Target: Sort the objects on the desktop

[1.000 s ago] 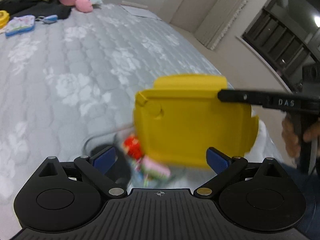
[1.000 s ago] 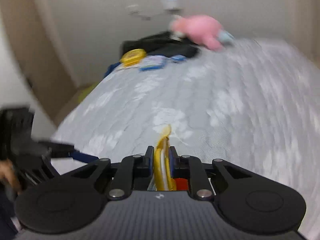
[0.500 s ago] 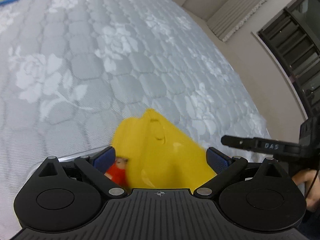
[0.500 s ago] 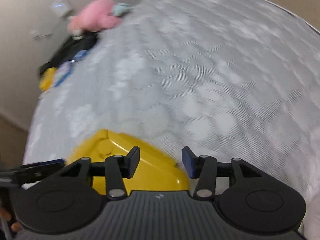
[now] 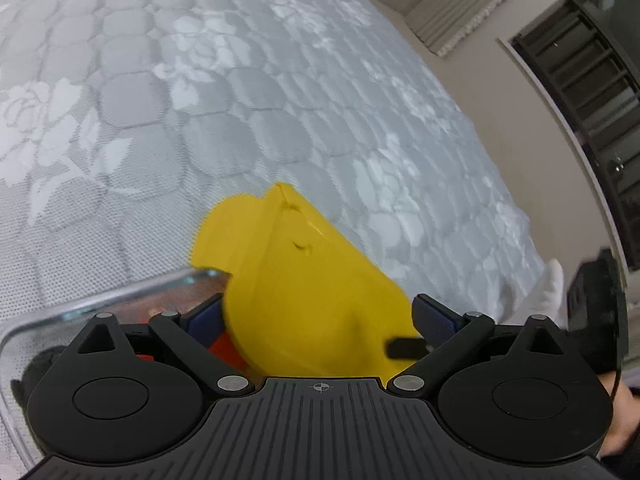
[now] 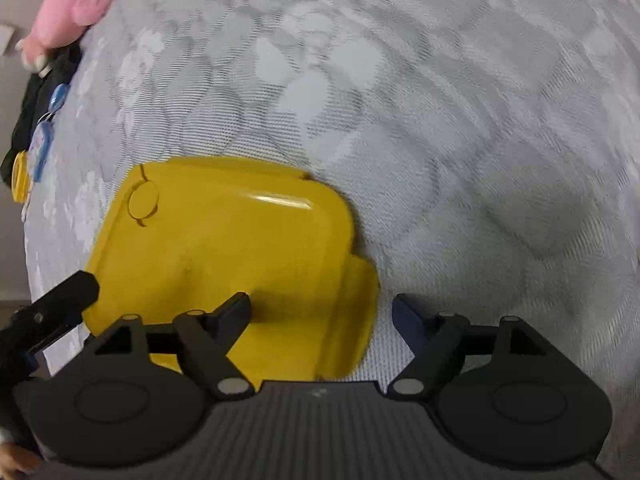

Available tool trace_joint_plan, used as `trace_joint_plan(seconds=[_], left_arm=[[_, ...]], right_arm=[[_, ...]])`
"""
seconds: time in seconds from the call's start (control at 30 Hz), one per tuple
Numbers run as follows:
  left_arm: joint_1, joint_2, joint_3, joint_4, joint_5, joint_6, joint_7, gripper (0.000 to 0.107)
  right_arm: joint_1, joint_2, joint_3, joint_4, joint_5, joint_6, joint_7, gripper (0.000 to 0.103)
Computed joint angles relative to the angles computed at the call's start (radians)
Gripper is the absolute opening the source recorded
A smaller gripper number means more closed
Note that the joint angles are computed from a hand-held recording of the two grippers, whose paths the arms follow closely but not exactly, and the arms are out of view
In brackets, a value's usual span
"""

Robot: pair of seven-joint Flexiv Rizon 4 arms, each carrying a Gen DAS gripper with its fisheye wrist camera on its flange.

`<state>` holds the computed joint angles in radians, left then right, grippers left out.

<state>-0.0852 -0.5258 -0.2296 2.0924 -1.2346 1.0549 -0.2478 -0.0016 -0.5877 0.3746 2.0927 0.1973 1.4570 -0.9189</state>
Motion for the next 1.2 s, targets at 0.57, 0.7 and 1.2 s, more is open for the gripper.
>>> trace_joint_plan(seconds=[0.57, 0.7, 1.2], left_arm=[[-0.062, 0.305, 0.165, 0.267, 0.04, 0.0, 0.11, 0.036], [-0.008, 0.231, 0.167, 0.201, 0.188, -0.059, -0.096, 0.039], [0.004, -0.026, -0.003, -0.001, 0.248, 0.156, -0.314, 0.072]], right_arm=[[0.188, 0.104, -0.1, 0.068, -0.229, 0.168, -0.031, 0.058], [0.27, 0.176, -0.221, 0.126, -0.273, 0.013, 0.065, 0.068], [-0.058, 0.009, 0.006, 0.017, 0.028, -0.002, -0.188, 0.074]])
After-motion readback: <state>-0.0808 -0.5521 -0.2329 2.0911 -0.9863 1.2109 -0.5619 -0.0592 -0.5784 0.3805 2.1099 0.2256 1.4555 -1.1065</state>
